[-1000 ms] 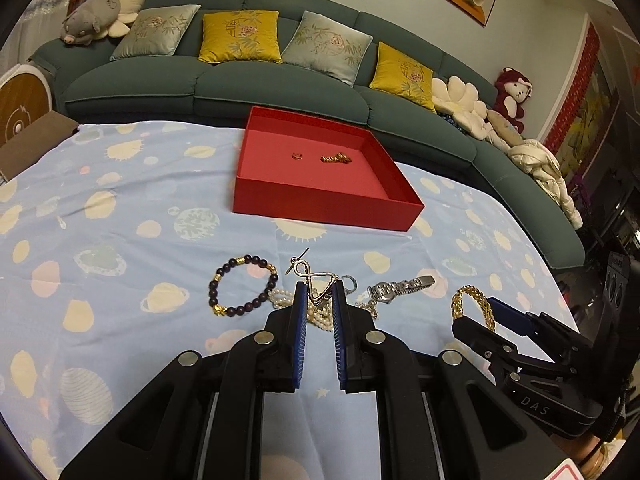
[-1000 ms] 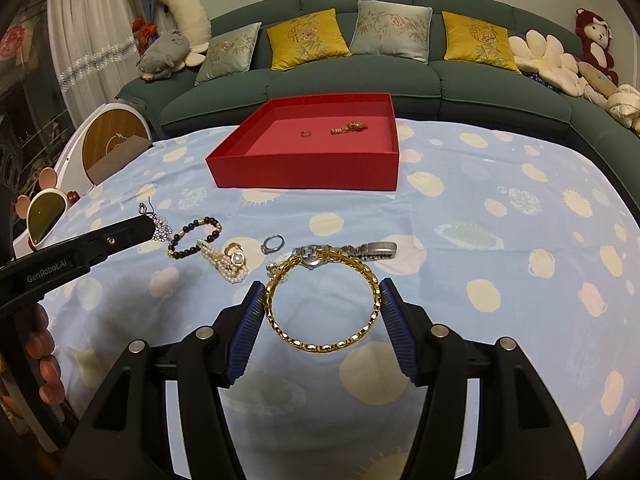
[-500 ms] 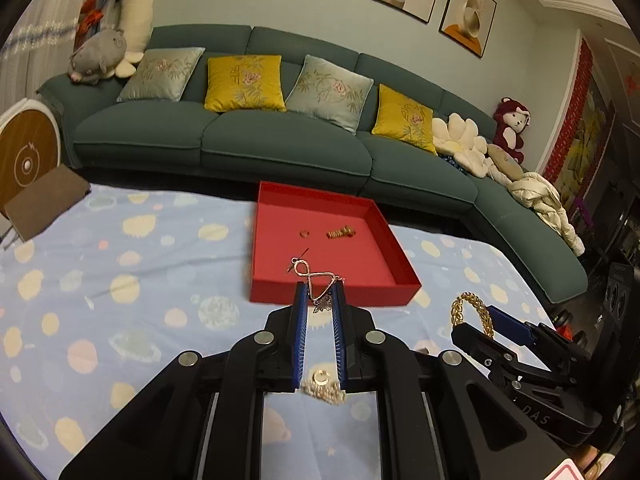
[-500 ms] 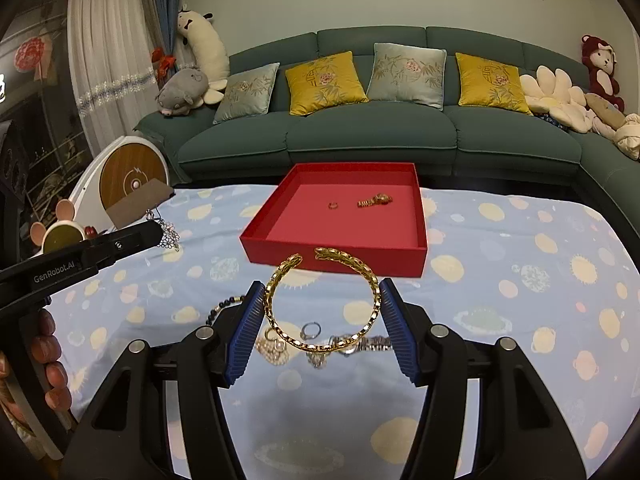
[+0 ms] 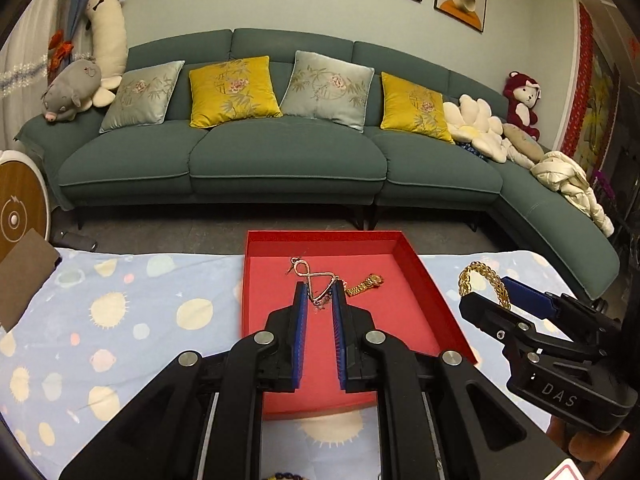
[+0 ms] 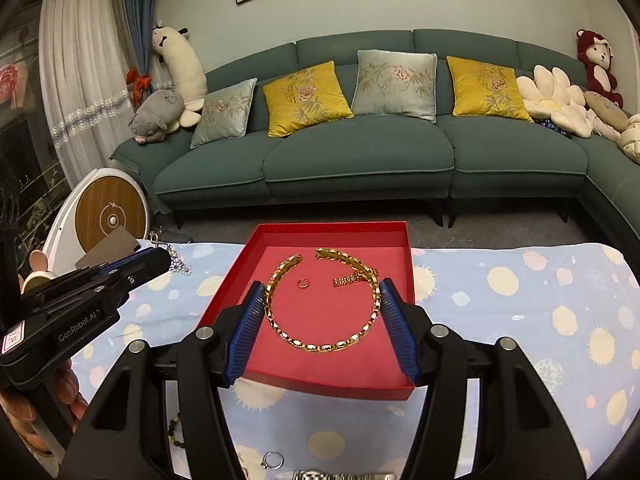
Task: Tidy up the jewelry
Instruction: 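Carry the chain and bangle into the red box and open both tools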
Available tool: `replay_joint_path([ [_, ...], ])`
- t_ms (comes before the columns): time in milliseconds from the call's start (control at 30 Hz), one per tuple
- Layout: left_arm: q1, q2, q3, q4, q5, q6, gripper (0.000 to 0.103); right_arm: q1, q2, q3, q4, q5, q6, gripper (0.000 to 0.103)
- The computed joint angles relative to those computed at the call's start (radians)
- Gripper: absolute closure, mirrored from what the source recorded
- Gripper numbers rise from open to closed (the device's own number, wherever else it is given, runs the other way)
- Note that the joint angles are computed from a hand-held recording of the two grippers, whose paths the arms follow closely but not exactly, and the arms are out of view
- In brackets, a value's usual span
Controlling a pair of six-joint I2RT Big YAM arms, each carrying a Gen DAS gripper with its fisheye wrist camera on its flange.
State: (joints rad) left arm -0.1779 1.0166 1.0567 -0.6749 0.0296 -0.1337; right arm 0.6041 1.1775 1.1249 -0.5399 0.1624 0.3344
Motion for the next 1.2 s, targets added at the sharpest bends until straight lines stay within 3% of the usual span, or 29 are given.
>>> replay_joint_path([
  [367,0.003,0.215,0.026,0.059,-0.035,0.016,0.093,-0.07,0.211,0.059,0.033,-0.086,-0.007,0.047],
  [767,0.008,0.292,0.043,0.04,-0.033,0.001,0.091,-0.094,0.286,0.075,0.04,-0.122,-0.02,0.046],
  [833,0.009,0.293,0.045,0.036,-0.038,-0.016,0.082,-0.093,0.295,0.08,0.035,-0.132,-0.031,0.046],
  [900,0.016,0.284,0.045,0.038,-0.043,-0.039,0.057,-0.089,0.295,0.08,0.038,-0.107,-0.032,0.041],
  [1067,0.053,0.186,0.042,0.027,-0.037,-0.083,0.055,-0.09,0.218,0.056,0.068,-0.085,-0.015,0.037],
  [1200,0.071,0.036,0.042,-0.029,-0.064,-0.046,0.055,-0.08,0.096,0.063,0.023,-0.059,-0.023,0.037],
])
